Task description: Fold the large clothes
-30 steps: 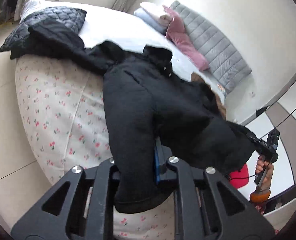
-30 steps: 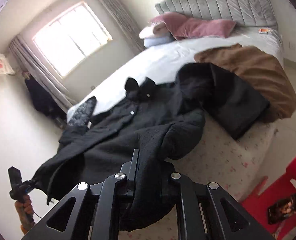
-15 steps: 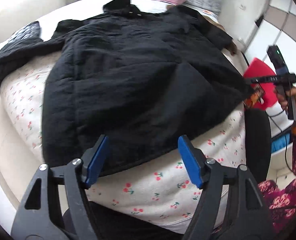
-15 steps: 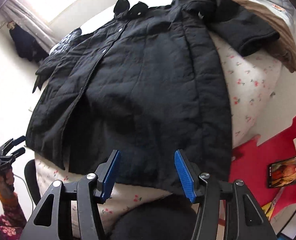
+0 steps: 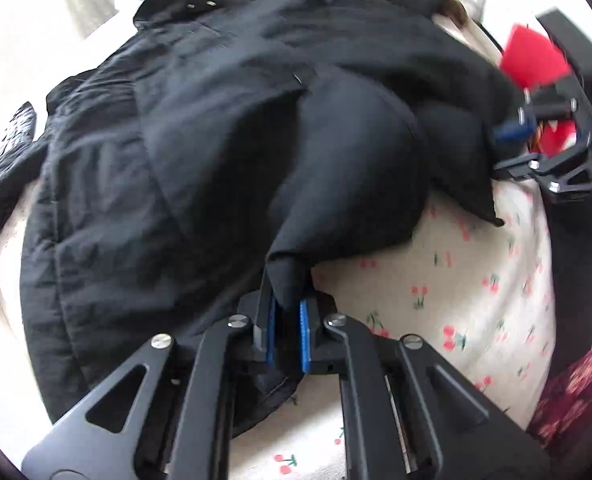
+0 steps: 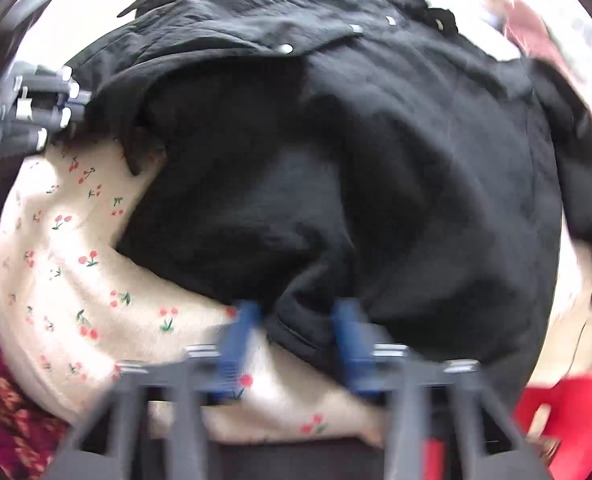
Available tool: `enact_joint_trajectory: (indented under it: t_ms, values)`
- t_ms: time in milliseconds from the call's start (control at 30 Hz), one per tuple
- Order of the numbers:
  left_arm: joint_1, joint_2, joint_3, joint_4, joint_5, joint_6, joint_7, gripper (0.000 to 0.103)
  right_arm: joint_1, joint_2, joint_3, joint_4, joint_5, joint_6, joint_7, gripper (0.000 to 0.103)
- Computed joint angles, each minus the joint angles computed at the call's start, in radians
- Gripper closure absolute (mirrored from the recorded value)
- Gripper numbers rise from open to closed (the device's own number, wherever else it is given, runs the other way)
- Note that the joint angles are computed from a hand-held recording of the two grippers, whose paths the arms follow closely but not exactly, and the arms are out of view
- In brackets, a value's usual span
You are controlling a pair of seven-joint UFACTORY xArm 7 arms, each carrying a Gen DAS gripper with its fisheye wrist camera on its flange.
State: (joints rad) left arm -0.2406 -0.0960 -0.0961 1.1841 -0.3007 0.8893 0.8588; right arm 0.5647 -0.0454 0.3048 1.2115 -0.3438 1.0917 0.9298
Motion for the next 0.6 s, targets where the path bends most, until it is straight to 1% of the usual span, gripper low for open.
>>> enact_joint_trajectory:
  t_ms: [67,100,133,167,267,333,400,433,467,533,567,600]
  values:
    - [0.007,0.022,0.010,0.067,-0.050,0.000,-0.021,0.093,-0.007,-0.003,-0.002,0.028,-0.050,0.033,0.059,0.096]
    - [0.011,0.038,0.013,0.106,-0.064,0.002,-0.031,0.093,-0.010,-0.012,-0.001,0.041,-0.099,0.053,0.088,0.097]
    - [0.016,0.061,0.015,0.157,-0.086,0.021,-0.034,0.093,-0.020,-0.029,-0.005,0.052,-0.134,0.076,0.110,0.097]
    - [0.020,0.086,0.014,0.209,-0.100,0.035,-0.044,0.093,-0.036,-0.050,-0.013,0.062,-0.164,0.088,0.136,0.097]
    - [0.029,0.156,0.000,0.342,-0.113,0.026,-0.066,0.093,-0.086,-0.068,-0.017,0.133,-0.283,0.155,0.174,0.097]
    - [0.031,0.225,-0.013,0.450,-0.108,0.028,-0.101,0.093,-0.119,-0.056,-0.028,0.186,-0.330,0.163,0.183,0.097]
    - [0.025,0.319,-0.024,0.581,-0.071,0.038,-0.166,0.093,-0.153,-0.039,-0.053,0.221,-0.343,0.129,0.185,0.095]
    - [0.025,0.361,-0.029,0.640,-0.058,0.059,-0.200,0.093,-0.167,-0.036,-0.065,0.225,-0.335,0.102,0.188,0.090]
    - [0.029,0.416,-0.035,0.722,-0.056,0.111,-0.237,0.093,-0.180,-0.027,-0.077,0.234,-0.318,0.078,0.183,0.087]
    - [0.060,0.501,-0.058,0.864,-0.098,0.239,-0.277,0.094,-0.197,-0.026,-0.089,0.240,-0.290,0.057,0.178,0.069]
    - [0.086,0.530,-0.076,0.917,-0.136,0.311,-0.277,0.094,-0.203,-0.034,-0.091,0.233,-0.286,0.040,0.181,0.063]
    - [0.110,0.532,-0.093,0.929,-0.172,0.361,-0.257,0.094,-0.205,-0.046,-0.087,0.221,-0.286,0.025,0.192,0.049]
